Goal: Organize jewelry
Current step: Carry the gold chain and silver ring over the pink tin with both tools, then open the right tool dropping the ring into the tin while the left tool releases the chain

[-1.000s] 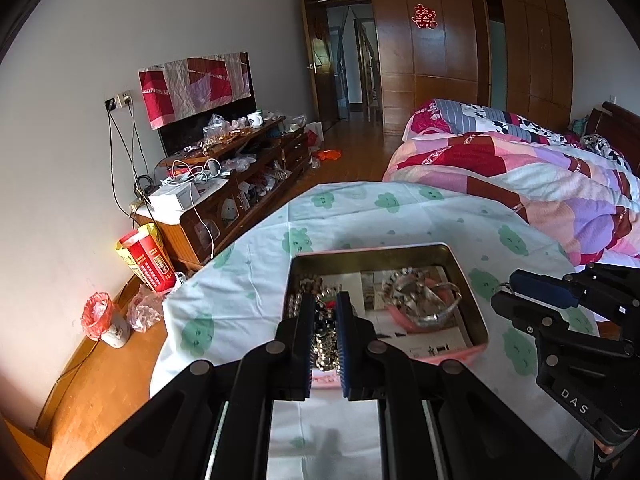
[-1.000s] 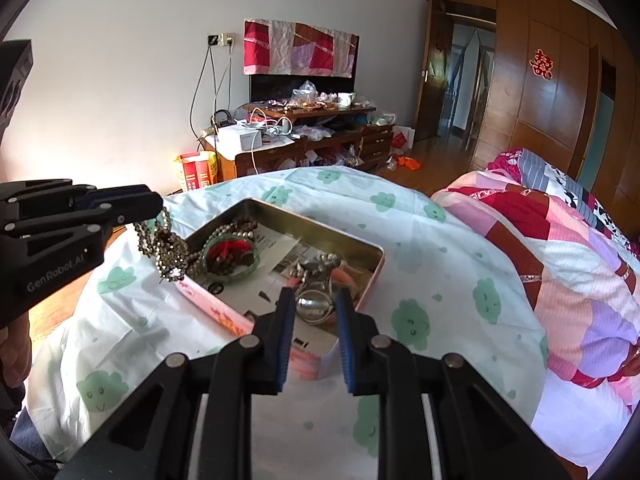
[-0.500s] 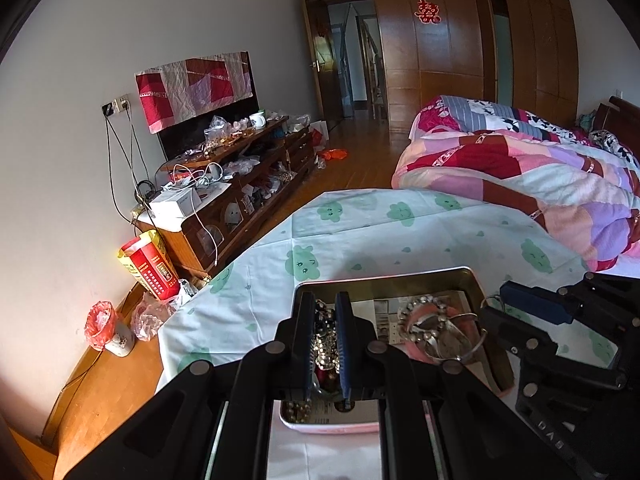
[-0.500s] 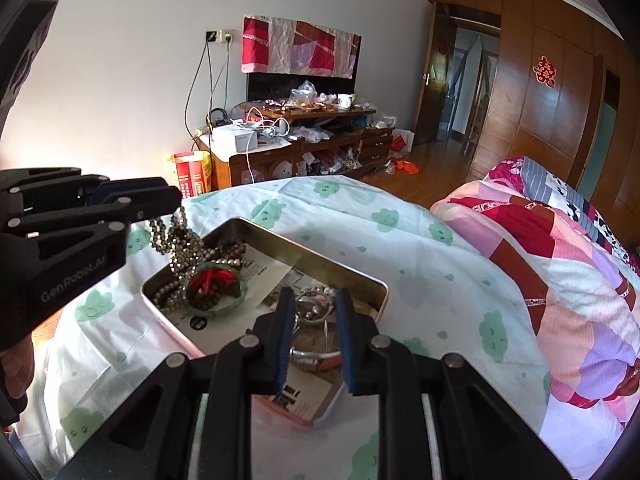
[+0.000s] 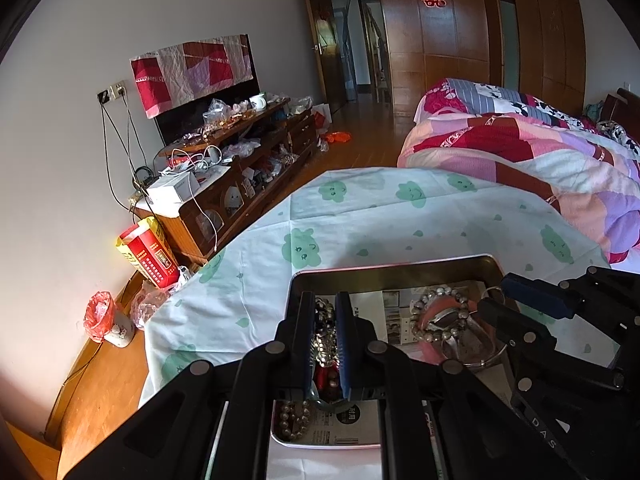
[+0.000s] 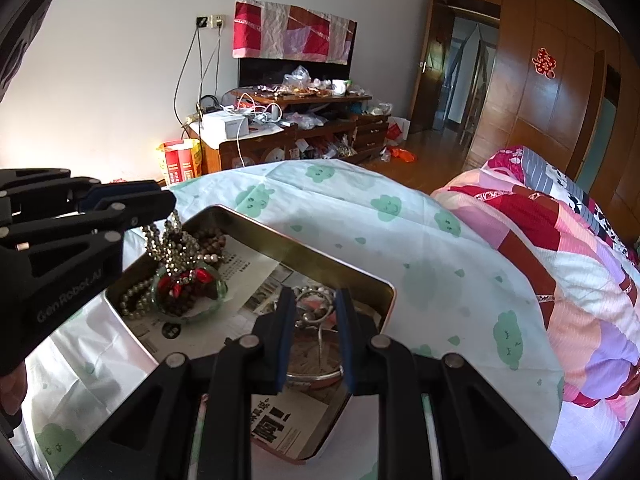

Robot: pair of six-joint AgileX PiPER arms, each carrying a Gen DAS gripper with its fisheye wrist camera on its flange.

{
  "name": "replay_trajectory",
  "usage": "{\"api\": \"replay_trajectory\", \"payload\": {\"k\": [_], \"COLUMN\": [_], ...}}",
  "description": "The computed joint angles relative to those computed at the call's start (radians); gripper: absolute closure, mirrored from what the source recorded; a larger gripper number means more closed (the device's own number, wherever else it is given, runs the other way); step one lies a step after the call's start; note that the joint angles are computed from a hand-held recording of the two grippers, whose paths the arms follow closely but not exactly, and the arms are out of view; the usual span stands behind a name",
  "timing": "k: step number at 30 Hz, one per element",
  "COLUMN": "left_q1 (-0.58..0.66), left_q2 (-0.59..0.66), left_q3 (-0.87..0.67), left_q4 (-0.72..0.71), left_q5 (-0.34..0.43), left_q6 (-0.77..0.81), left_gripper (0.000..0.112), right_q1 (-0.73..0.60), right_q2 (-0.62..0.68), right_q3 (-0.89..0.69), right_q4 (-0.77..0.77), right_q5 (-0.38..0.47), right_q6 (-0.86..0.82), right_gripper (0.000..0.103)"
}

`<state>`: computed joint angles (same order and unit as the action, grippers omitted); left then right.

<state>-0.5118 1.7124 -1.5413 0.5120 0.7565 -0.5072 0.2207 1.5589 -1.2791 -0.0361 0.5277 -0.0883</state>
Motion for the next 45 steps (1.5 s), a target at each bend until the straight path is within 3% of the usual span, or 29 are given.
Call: {"api": "replay_trajectory", "payload": {"k": [23,24,25,26,27,28,29,39,45], "left_q1": [0.036,0.035,0.029,0.022,0.01,-0.006,-0.014,-0.003,0.0], "left_q2": [0.036,0.036,0.034,0.029,0.018,-0.001,-0.017,-0.138,-0.178], "left_q3": [0.043,0.044,0.049,0.06,0.08,0.111,0.134,0.246,0.292], "left_q4": [-0.019,-0.012,0.014,0.043,0.101,0.181,0.228,0.206,0.202], "left_q5": [-0.01,-0.004,0.006,0.008,0.006,-0.002,-0.01,-0.022,-0.024], "left_q6": [-0.02,-0.031,-0.056,-0.083,-0.139,-0.22,-0.27,-0.299,-0.315], "left_gripper": [0.101,0.096,0.08,0.07,0.046,0.03,0.026,0.025,0.025], "right_q1": [0.034,0.037,0.04,0.041,0.042,0.045,0.049,0.041,0.052], "right_q2": [0.067,0.068,0.07,0.071,0.069,0.059,0.049,-0.053,-0.084], "right_q3": [-0.008,-0.007,-0.006,-0.003,0.002,0.02,0.034,0.115,0.134], "right_q4": [-0.097,-0.114,-0.128,-0.134,-0.137,-0.159,-0.187,-0.254,-0.274], "right_q5": [0.013,0.012,0.015,0.015,0.01,-0.007,-0.018,-0.037,-0.038], "right_q6": [0.077,0.091,0.105,0.11,0.112,0.133,0.16,0.263,0.284], "right_gripper": [0.08,0.08,0.078,0.067,0.055,0.05,0.043,0.034,0.034]}}
